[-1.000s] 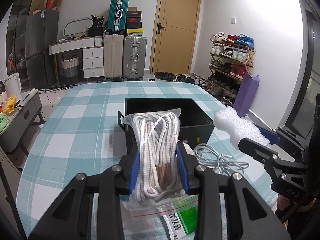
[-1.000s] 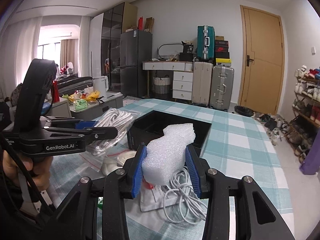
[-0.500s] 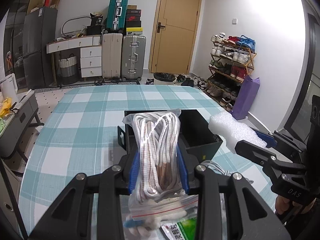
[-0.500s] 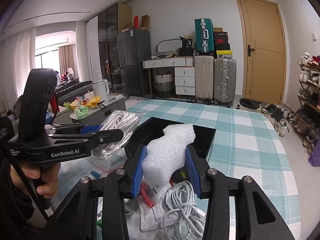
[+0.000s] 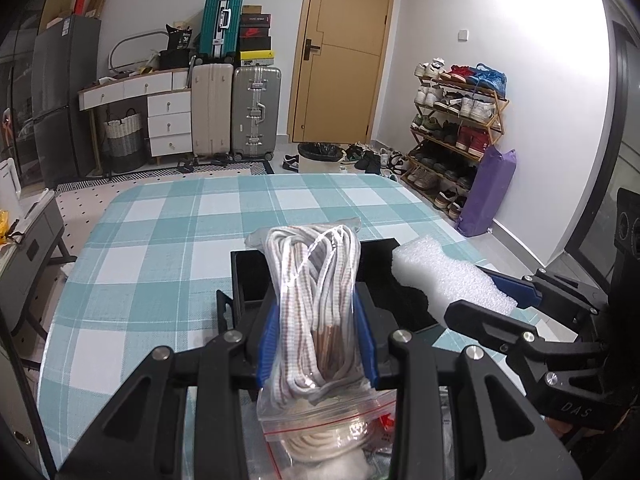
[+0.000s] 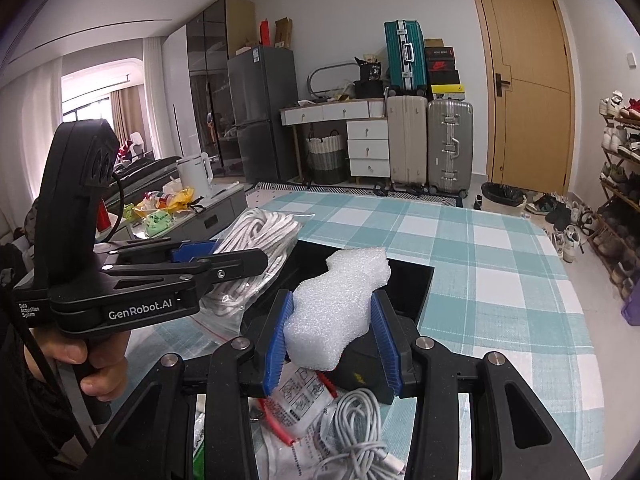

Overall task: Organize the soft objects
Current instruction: 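Lift and carry the rope bag and foam with both grippers over the black box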

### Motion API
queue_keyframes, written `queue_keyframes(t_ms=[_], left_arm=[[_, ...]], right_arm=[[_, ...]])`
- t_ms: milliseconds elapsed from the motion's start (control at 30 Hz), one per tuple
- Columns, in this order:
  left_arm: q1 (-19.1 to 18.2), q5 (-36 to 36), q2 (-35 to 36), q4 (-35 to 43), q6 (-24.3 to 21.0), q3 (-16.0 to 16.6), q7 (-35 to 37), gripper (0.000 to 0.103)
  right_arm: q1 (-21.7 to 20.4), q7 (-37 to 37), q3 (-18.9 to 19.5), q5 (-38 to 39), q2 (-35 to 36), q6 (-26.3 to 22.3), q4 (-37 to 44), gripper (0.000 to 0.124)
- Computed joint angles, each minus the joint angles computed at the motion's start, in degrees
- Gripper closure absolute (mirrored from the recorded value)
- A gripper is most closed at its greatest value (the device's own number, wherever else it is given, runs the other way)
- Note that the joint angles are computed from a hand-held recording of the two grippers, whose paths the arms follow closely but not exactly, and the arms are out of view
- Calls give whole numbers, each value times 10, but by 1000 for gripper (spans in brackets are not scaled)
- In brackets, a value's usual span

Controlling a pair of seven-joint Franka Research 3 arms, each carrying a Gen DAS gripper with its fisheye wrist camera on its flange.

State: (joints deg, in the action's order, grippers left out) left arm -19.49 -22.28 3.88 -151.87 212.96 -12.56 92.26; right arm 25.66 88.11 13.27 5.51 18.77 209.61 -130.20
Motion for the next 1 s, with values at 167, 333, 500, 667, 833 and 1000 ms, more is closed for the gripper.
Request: queue_keyframes(t_ms=[167, 333, 500, 667, 833, 1000], left_arm=[[8, 22, 11, 16, -18, 8, -12, 70], [8, 39, 30, 38, -39, 20, -18, 70], [-3, 41, 48, 64, -66, 37, -12, 70], [-18, 43, 60, 84, -91, 57, -6, 70], [-25, 50, 70, 93, -107, 69, -12, 70], [-38, 57, 78, 101, -121, 85, -15, 70]], right_arm=[[-21, 17, 10, -27, 15, -20, 21, 84], [-34, 22, 15, -41, 32, -39, 46, 84], [-50, 27, 26, -51, 48, -59, 68, 84], [-66, 28, 39, -59, 67, -78, 92, 84], [-58, 11, 32, -43, 84, -101, 118, 84], [-36, -22, 14, -12, 87, -121, 132, 84]])
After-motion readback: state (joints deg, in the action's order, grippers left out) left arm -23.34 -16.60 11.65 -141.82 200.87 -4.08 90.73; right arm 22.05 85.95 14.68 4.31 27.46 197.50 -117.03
